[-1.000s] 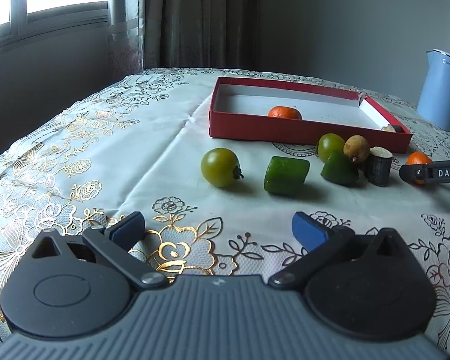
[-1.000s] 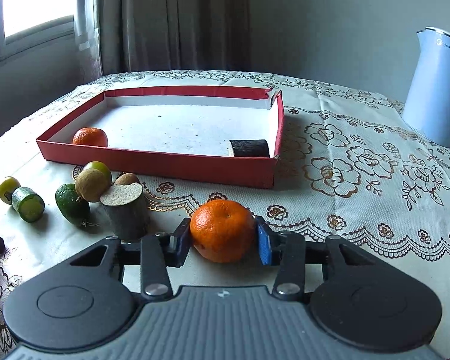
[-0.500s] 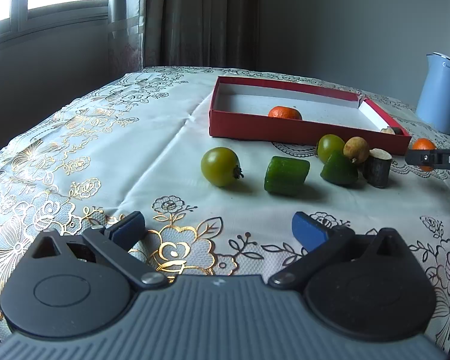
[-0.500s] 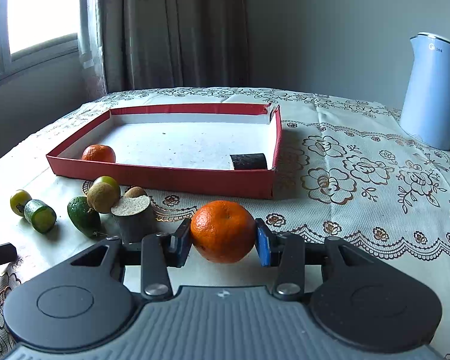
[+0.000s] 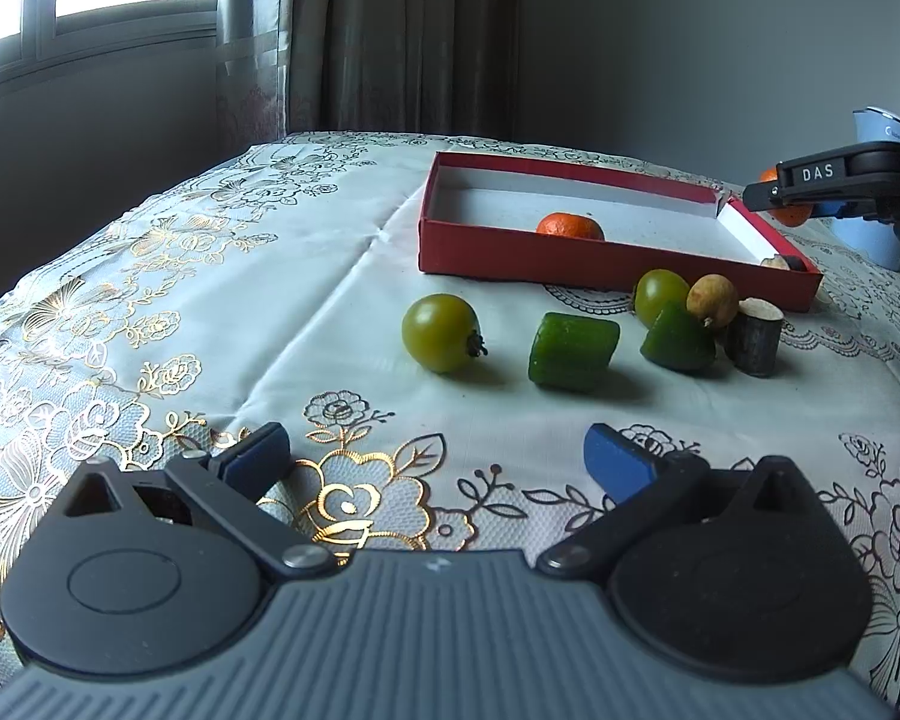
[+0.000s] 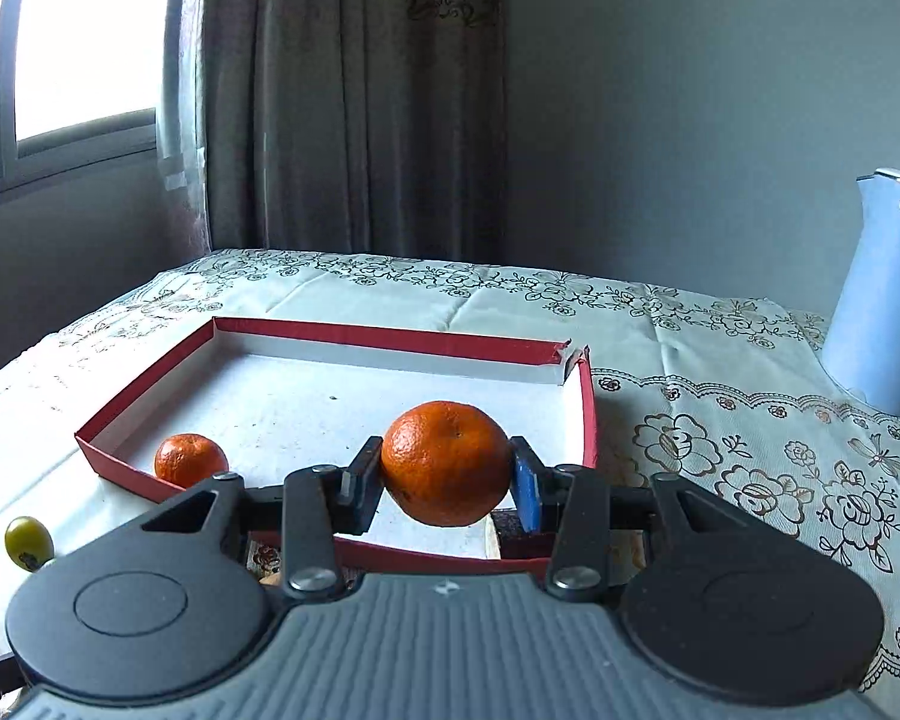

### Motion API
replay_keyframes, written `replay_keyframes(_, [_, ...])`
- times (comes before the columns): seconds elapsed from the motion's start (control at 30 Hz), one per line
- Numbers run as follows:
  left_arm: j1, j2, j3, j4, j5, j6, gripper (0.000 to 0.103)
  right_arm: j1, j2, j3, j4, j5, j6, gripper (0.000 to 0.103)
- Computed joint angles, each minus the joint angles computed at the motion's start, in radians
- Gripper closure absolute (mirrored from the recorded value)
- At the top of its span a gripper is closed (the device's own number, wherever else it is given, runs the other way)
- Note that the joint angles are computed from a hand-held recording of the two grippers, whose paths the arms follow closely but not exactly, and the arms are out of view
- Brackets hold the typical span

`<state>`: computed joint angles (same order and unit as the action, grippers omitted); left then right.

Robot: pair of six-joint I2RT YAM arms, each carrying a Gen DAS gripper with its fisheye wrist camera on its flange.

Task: Organize fruits
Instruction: 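Carry the large tangerine into the red box and open the right gripper, then lower the left gripper onto the green tomato and close on it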

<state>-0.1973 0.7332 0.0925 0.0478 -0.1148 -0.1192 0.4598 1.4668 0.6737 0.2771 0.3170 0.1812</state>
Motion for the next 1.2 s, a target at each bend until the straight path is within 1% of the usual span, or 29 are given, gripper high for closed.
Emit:
replay_keyframes(0.17, [-0.003, 0.003, 0.0, 0.002, -0.002, -0.002, 0.0, -0.035, 0.132, 0.103, -0.029, -0.041, 0.018, 0.06])
replay_keyframes(0.23, [-0.003, 0.003, 0.0, 0.002, -0.002, -0.002, 0.0, -0.039, 0.162, 0.113, -0.019, -0.035, 0.022, 0.059])
replay_keyframes(0.33, [-0.002, 0.003, 0.0, 0.002, -0.002, -0.002, 0.0, -0.047, 0.171, 0.111, -0.031, -0.057, 0.04, 0.057])
replay_keyframes(0.37, [-0.002, 0.004, 0.0, 0.002, -0.002, -0.003, 0.0, -0.046, 0.158, 0.095, -0.026, -0.049, 0.049, 0.055])
replay_keyframes(0.4, [-0.004, 0.006, 0.001, 0.003, -0.004, -0.004, 0.0, -0.049, 0.138, 0.074, -0.016, -0.055, 0.056, 0.046])
replay_keyframes(0.43, [-0.005, 0.006, 0.0, 0.005, -0.005, -0.004, 0.0, -0.048, 0.1, 0.034, 0.004, -0.051, 0.069, 0.038])
replay_keyframes(0.47, [-0.008, 0.007, -0.001, 0.007, -0.008, -0.007, 0.0, -0.045, 0.063, -0.002, 0.018, -0.041, 0.073, 0.036])
replay_keyframes(0.5, [-0.009, 0.011, 0.0, 0.008, -0.01, -0.008, 0.0, -0.038, 0.024, -0.038, 0.021, -0.025, 0.073, 0.031])
replay_keyframes(0.57, [-0.013, 0.013, 0.0, 0.011, -0.014, -0.009, 0.0, -0.019, -0.051, -0.104, 0.008, 0.017, 0.077, 0.028])
replay_keyframes(0.63, [-0.012, 0.013, -0.001, 0.011, -0.013, -0.01, 0.0, -0.009, -0.13, -0.175, -0.018, 0.032, 0.101, 0.022])
replay_keyframes(0.7, [-0.013, 0.013, 0.0, 0.011, -0.016, -0.012, 0.0, 0.001, -0.192, -0.227, -0.061, 0.045, 0.132, 0.019])
replay_keyframes(0.77, [-0.016, 0.013, 0.0, 0.01, -0.019, -0.013, 0.0, 0.016, -0.237, -0.262, -0.107, 0.064, 0.156, 0.019])
replay_keyframes(0.83, [-0.017, 0.015, 0.0, 0.011, -0.021, -0.015, 0.0, 0.04, -0.254, -0.29, -0.143, 0.095, 0.18, 0.016])
replay_keyframes(0.9, [-0.011, 0.009, 0.0, 0.008, -0.014, -0.015, 0.0, 0.061, -0.242, -0.319, -0.124, 0.113, 0.191, 0.016])
replay_keyframes(0.93, [-0.015, 0.0, 0.0, 0.001, -0.022, -0.016, 0.0, 0.062, -0.238, -0.316, -0.138, 0.105, 0.199, 0.016])
replay_keyframes(1.0, [-0.044, -0.012, 0.006, -0.016, -0.072, -0.025, 0.0, 0.065, -0.259, -0.338, -0.111, 0.112, 0.202, 0.016])
replay_keyframes(1.1, [-0.045, -0.091, 0.011, -0.053, -0.069, -0.009, 0.0, 0.042, -0.281, -0.356, -0.091, 0.08, 0.207, 0.015])
replay_keyframes(1.2, [-0.04, -0.135, 0.02, -0.046, -0.077, 0.015, 0.0, 0.021, -0.327, -0.391, -0.059, 0.063, 0.229, 0.015])
